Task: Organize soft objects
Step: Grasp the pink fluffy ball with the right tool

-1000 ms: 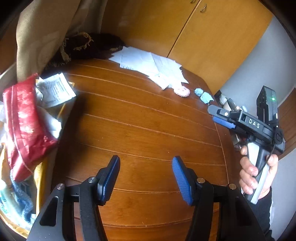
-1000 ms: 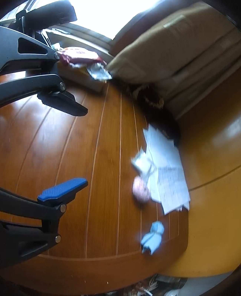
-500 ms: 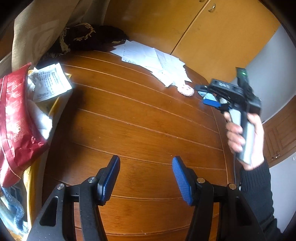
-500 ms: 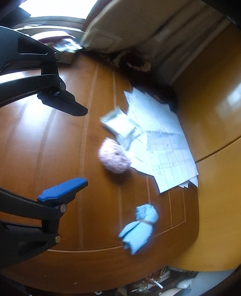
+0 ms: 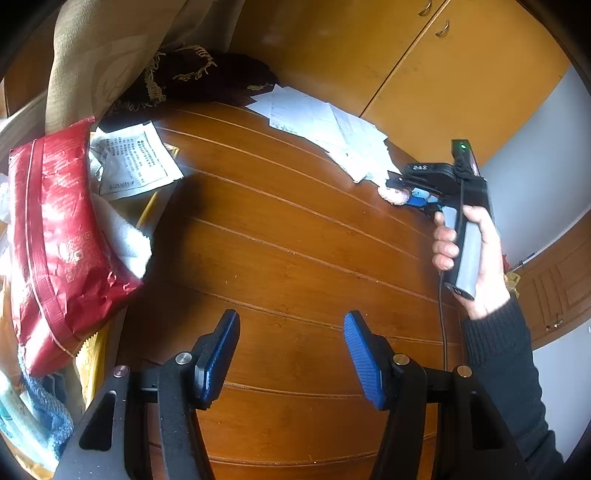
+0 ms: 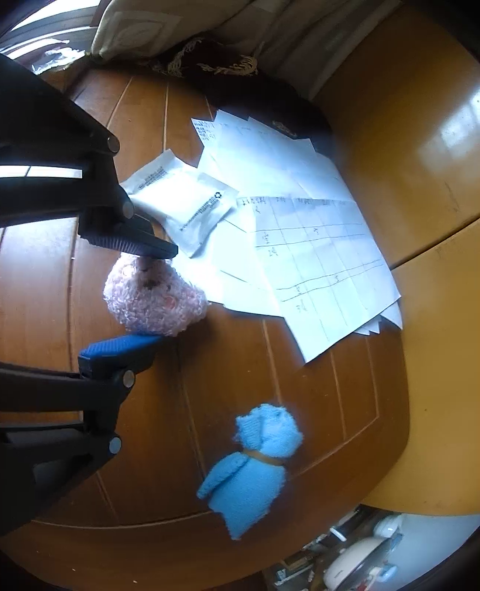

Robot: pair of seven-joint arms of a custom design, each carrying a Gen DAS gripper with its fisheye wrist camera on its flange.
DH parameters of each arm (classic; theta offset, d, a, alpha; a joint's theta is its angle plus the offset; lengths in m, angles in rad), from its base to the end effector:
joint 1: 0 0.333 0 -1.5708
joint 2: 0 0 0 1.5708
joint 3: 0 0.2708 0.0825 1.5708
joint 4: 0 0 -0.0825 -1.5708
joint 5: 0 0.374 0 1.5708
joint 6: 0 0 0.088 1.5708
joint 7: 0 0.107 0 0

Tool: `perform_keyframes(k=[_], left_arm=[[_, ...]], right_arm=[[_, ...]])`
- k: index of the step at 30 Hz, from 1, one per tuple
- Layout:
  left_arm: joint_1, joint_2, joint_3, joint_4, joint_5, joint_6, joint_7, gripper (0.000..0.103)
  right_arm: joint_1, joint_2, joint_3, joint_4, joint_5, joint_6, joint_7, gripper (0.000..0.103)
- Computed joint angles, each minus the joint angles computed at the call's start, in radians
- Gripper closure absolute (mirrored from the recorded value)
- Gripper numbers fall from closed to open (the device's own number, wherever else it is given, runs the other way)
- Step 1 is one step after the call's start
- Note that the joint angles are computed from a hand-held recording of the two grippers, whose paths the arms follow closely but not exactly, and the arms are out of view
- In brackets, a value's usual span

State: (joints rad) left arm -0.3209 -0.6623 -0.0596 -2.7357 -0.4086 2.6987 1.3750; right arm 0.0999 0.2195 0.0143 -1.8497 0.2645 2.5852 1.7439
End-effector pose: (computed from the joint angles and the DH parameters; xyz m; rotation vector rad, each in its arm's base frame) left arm 0.3753 -0.1350 0.4518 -2.1766 1.9106 -0.9949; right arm 0.6329 0.0673 0.4228 -1.6005 2.0571 -0.1986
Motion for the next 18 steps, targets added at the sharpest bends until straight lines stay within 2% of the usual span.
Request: perform_keyframes(k=[3,9,13,16,18], left_arm=[[0.003,0.010,-0.012,0.014,0.008,-0.006,-0.016,0.041],[-0.018,0.142,-0.026,0.134,-0.005,-0.044,-0.027,0.041],[0.011,0.280,-0.079,0.264,0.040,-0.056,-0.065,0.041],[0.027,0.418,-0.085,0.398,0.027,-0.093,-0.090,0.041],[0.054,0.507,-0.103,0.490,0.053,-0.115,-0.137,0.041]], right_arm=[[-0.013,-0.079,0.013,-0.096,0.064,0.024,-0.062,0.070],[0.016,-0.295,-0.003,-0.347,0.164,0.027,-0.206,0.070],[0.038,-0.384,-0.036,-0.454,0.193,0.058,-0.236,0.070],[0.031,-0.407,-0.055,-0.493,0.179,0.093,-0.206,0.070],[0.038,-0.408,-0.076,-0.500,0.217,0.093,-0.226,0.070]])
